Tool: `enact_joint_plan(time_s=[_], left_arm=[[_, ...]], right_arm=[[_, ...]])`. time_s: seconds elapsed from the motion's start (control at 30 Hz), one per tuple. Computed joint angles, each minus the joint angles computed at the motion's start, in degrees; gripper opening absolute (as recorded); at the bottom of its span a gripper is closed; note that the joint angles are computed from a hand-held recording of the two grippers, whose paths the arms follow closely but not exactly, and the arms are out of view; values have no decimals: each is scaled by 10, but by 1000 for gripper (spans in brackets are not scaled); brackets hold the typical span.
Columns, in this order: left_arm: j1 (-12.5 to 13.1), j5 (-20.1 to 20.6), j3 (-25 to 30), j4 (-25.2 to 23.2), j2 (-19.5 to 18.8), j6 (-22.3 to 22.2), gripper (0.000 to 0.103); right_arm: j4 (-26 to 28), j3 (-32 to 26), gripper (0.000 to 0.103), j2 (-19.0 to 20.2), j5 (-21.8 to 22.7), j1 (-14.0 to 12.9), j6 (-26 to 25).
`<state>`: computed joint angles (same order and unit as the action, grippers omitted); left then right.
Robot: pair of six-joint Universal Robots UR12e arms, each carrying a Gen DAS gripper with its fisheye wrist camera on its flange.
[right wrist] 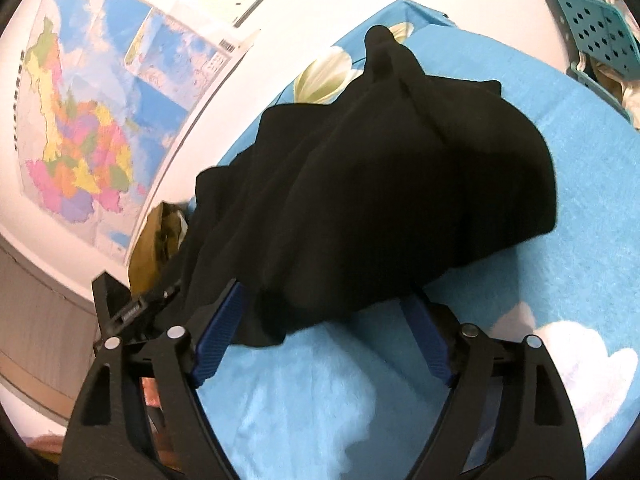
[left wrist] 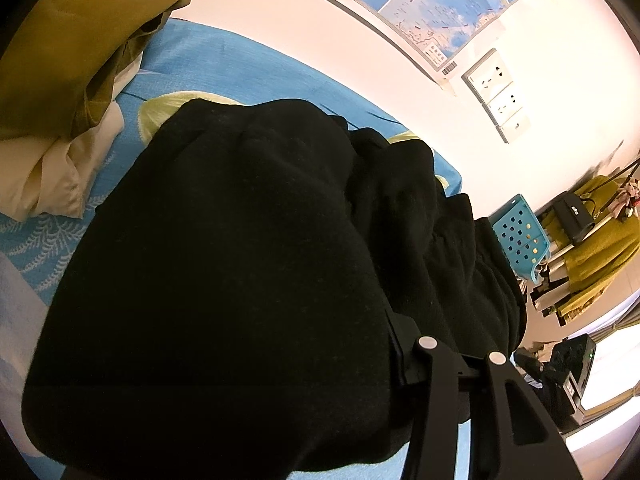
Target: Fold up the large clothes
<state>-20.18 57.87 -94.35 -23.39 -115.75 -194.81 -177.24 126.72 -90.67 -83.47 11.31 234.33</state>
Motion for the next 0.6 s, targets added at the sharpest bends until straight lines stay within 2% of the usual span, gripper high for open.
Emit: enact_joint_plan(time_s=[0.3, 0.47, 0.53, 0.57, 0.6], left_arm=[[3, -11, 1, -2, -3, 5, 48], [2, -10, 2, -5, -4, 8, 50], [2, -8, 2, -6, -3, 9, 51], [1, -6, 2, -7, -3, 10, 51], [1, -4, 2, -7, -3, 11, 52]], right_arm=[[2, -18, 83, 18, -61, 7, 52], [-14, -26, 83, 27, -74, 11, 41], [-26, -23, 83, 29, -65, 8, 42], [-16, -23, 84, 29, -47, 3, 40], [0, -27, 83, 29, -51, 4, 30]])
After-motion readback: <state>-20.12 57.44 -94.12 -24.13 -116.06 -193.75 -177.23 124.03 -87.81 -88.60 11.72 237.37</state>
